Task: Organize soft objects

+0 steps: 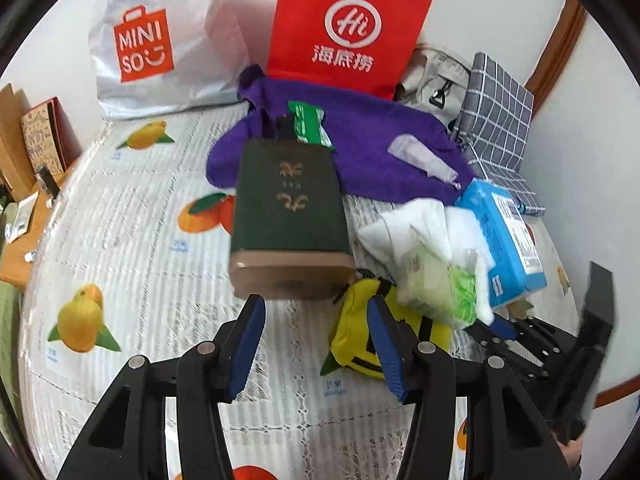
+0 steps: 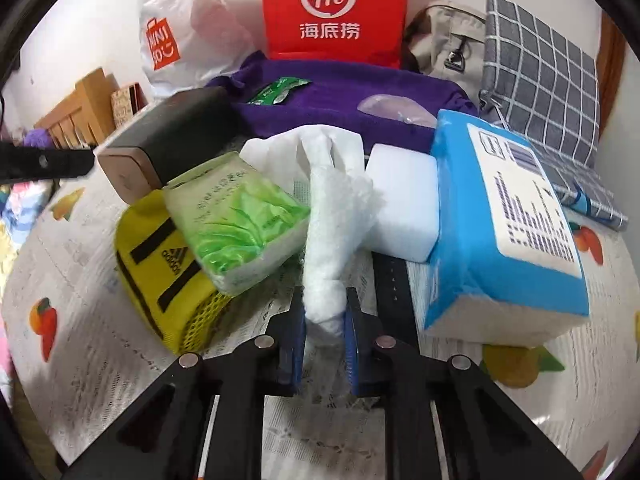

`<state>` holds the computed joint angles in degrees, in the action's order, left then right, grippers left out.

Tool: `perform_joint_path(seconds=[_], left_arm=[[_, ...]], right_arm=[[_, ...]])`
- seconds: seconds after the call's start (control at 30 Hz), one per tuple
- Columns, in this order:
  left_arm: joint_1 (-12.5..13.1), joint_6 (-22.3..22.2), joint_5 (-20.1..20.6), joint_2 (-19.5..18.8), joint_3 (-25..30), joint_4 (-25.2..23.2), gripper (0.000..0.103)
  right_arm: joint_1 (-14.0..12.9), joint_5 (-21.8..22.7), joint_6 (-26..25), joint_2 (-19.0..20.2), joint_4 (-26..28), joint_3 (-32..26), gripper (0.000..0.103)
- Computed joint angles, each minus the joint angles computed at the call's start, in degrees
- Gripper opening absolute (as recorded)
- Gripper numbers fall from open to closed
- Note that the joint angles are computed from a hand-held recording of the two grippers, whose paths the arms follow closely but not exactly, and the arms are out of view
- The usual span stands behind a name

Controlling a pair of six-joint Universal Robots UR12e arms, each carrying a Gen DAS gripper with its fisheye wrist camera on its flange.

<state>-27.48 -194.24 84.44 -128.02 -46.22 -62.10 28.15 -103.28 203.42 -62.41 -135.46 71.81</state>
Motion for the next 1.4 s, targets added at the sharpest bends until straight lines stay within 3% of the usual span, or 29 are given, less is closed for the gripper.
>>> perform_joint_path(seconds=[0.23, 0.43, 0.5, 0.63, 0.7, 1.07, 1.4], left_arm=[[-0.4, -1.1, -2.6, -1.9, 0.1, -1.1, 0.051], [-0.7, -2.6, -3.7, -2.6, -1.4, 3.9, 0.048], [-0.9, -1.5, -4.0, -2.8, -1.3, 4.5, 0.03], [-0.9, -1.5, -5.4, -2.8, -1.5, 4.5, 0.022], [-0.8, -2.3, -6.1, -2.1, -2.5, 4.9, 0.017], [-0.6, -5.6, -4.2, 4.7, -11.8, 8.6, 0.014], [-0.2, -5.1, -1.8, 7.9, -14.9, 10.4, 0.014]], right_arm=[[0.8, -0.3, 0.3, -4.1, -3.1, 5.0, 0.017], [0.5, -1.1, 4.8, -7.7, -1.5, 9.8, 0.017], [0.5, -2.6, 5.9, -8.6, -1.1, 11.2, 0.017], [-0.2, -2.3, 8.5, -9.8, 0.2, 13.5, 0.017], [-0.3, -2.1, 8.8, -10.2, -1.9, 14.5, 0.017], [-0.7, 0.3, 11.7, -10.7, -4.1, 15.6, 0.017], [0.1, -1.5, 13.1, -10.8, -1.3, 13.6, 0.017]])
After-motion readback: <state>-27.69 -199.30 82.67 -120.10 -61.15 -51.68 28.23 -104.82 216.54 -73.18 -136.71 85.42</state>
